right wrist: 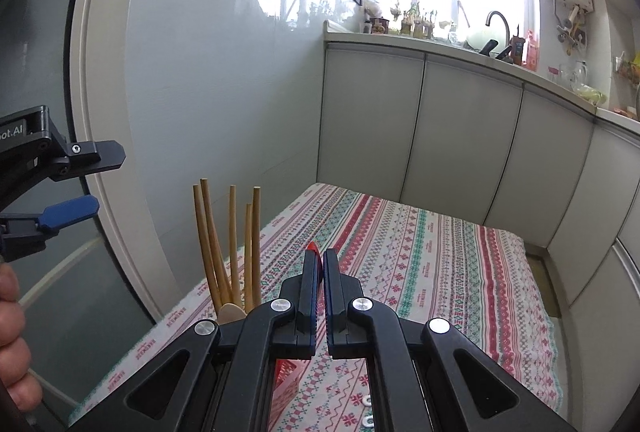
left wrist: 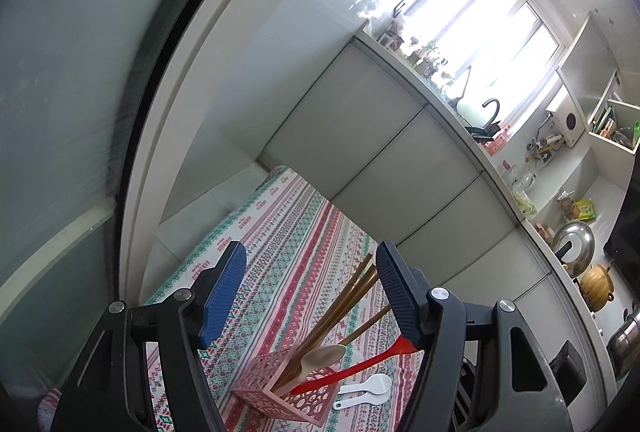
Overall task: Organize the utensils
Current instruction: 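Lower the red spoon into the pink basket and open the right gripper, then move both grippers over to the two white rice paddles on the cloth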
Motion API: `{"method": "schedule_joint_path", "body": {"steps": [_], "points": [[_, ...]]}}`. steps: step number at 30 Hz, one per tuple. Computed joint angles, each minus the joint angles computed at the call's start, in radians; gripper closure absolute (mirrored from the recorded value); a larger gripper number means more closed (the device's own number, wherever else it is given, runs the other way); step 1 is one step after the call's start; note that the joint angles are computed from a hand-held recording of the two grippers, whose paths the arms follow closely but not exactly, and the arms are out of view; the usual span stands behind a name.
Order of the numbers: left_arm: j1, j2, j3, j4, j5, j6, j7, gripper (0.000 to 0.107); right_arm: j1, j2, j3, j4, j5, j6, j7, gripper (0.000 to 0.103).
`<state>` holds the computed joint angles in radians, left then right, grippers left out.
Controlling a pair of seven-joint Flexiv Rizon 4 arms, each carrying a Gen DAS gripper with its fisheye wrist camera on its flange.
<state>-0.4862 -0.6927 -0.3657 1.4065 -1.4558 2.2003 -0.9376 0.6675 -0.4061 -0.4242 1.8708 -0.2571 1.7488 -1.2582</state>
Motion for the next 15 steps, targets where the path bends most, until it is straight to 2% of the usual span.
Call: {"method": "schedule_joint_path", "body": {"steps": [3,7,10,15], "points": [[0.000,-0.003,-0.006,-0.010,-0.009,0.004,0.019,0.037,-0.099,0.009,0.125,-0.012,-0.028,-0.032,-0.022,0.096],[-0.003,-0.006,-0.009,-0.018,-0.011,0.015,0.037,0.037,-0.202,0.022,0.236,-0.018,-0.034,-0.032,-0.011,0.076],[-0.006,-0.017,-0.030,-0.050,-0.042,0.039,0.102,0.037,-0.274,0.031,0.301,-0.029,-0.015,-0.033,0.017,0.074],[0.009,-0.059,-0.124,-0.149,-0.117,0.127,0.290,0.037,-0.387,0.054,0.377,-0.043,0.019,-0.065,0.077,0.074]]}}
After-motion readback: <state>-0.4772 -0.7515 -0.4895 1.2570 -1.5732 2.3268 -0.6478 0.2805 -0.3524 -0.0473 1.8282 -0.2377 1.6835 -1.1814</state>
